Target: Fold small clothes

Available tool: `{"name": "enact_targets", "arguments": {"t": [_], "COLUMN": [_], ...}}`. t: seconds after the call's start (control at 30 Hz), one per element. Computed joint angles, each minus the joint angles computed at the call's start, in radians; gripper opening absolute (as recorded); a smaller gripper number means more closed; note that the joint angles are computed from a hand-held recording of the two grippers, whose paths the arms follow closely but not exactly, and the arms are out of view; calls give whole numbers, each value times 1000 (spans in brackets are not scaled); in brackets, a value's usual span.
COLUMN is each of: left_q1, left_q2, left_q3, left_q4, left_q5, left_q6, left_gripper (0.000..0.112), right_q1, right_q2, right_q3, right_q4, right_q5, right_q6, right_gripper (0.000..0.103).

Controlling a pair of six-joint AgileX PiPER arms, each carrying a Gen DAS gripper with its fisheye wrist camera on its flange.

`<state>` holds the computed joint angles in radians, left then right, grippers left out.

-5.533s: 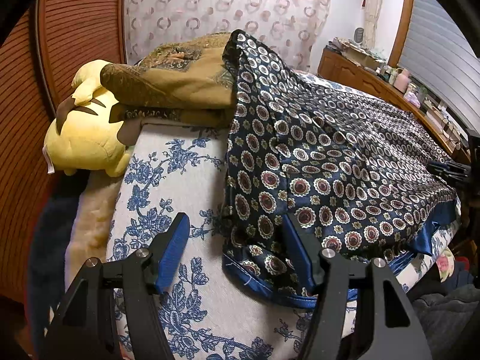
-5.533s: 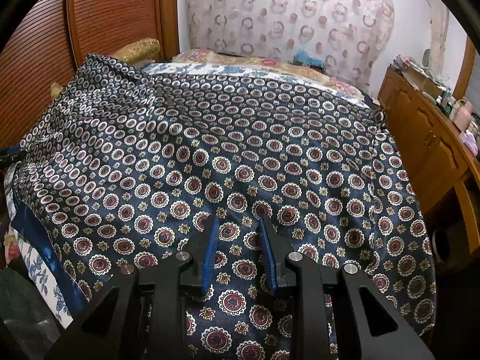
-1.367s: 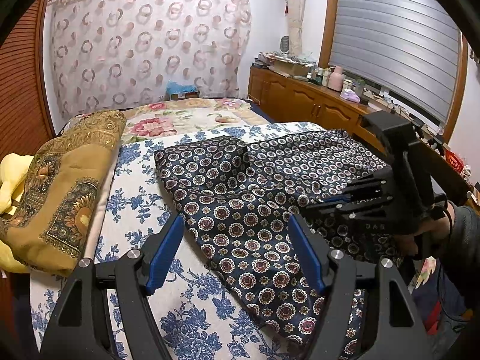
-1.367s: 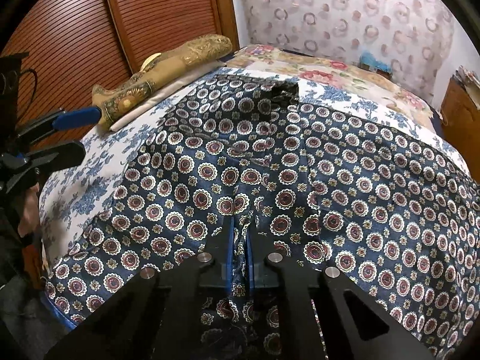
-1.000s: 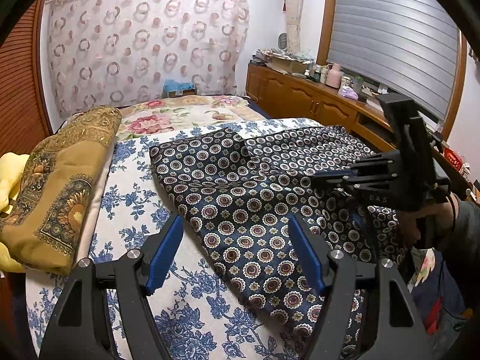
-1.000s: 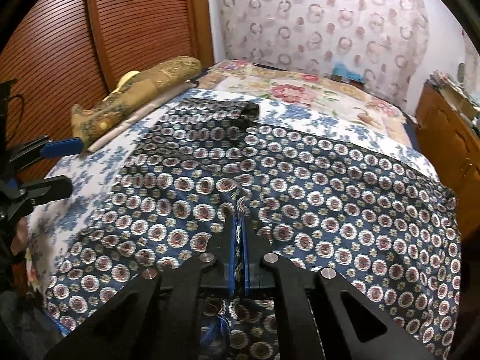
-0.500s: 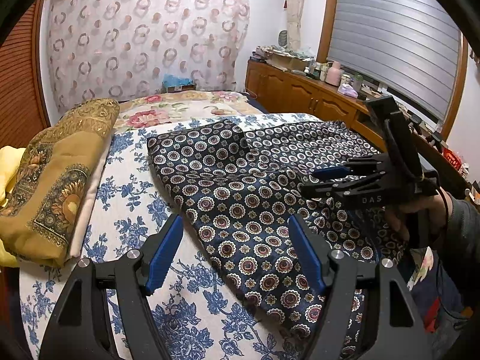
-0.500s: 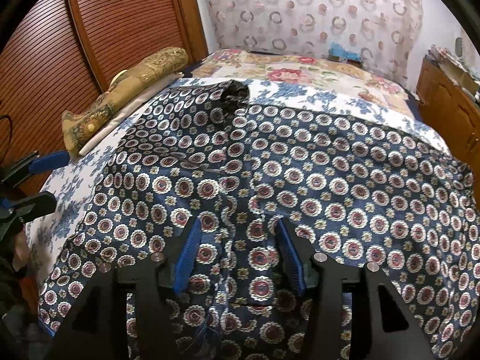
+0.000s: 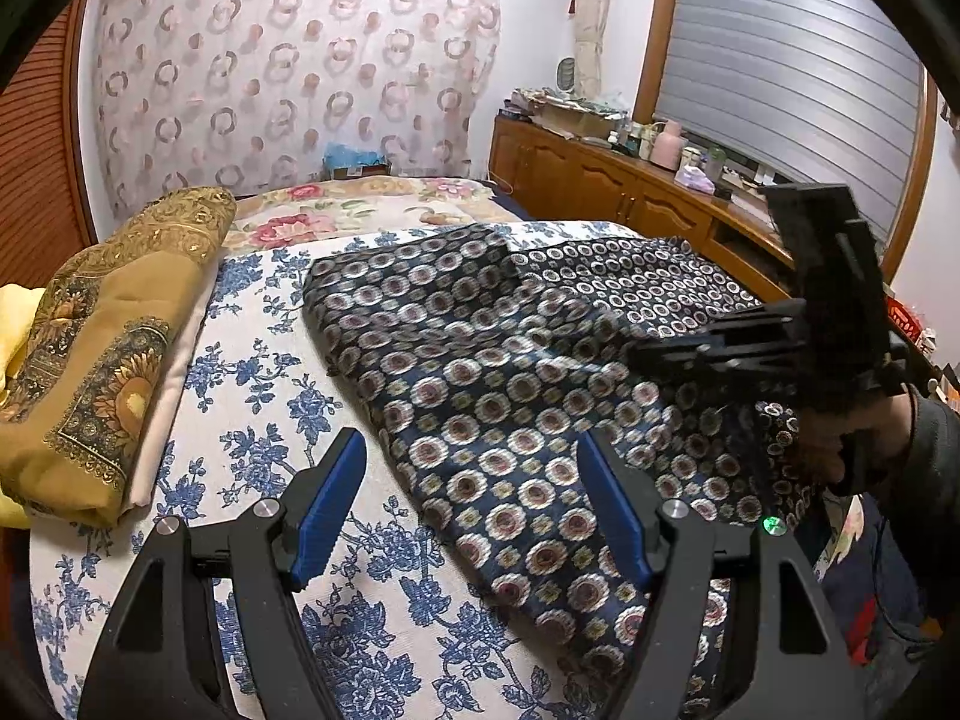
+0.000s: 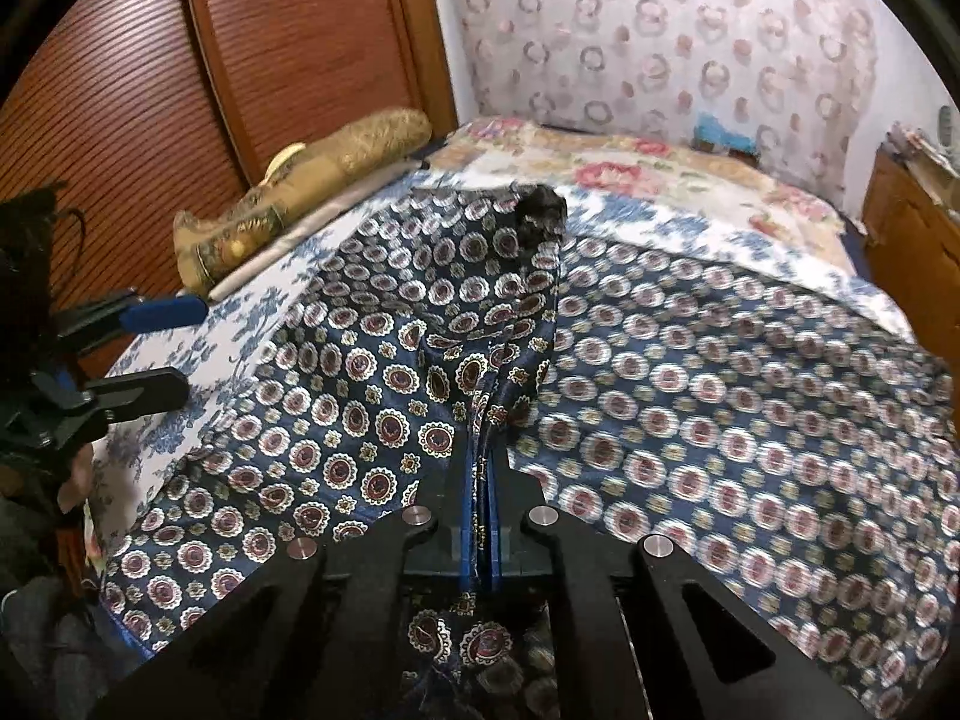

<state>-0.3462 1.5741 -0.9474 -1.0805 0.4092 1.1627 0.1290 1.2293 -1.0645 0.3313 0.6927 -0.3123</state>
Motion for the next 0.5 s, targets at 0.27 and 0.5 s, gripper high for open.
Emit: {"name": "enact_targets", "arguments": {"t": [0.27,0.5], "left_q1": [-37,-99], "left_q2": [8,40], "left_q3": [-20,-78], "left_q4": [47,112], "left_q5": [-4,-3], "left_q6": [-47,-122], "left_gripper": [74,74], "right_q1": [-156,-522], "right_q2": [-168,-303], "right_q3": [89,149], "right_q4": [18,171], "right_q5": [38,186], "right_q6": [-57,-304], "right_gripper": [3,3]}}
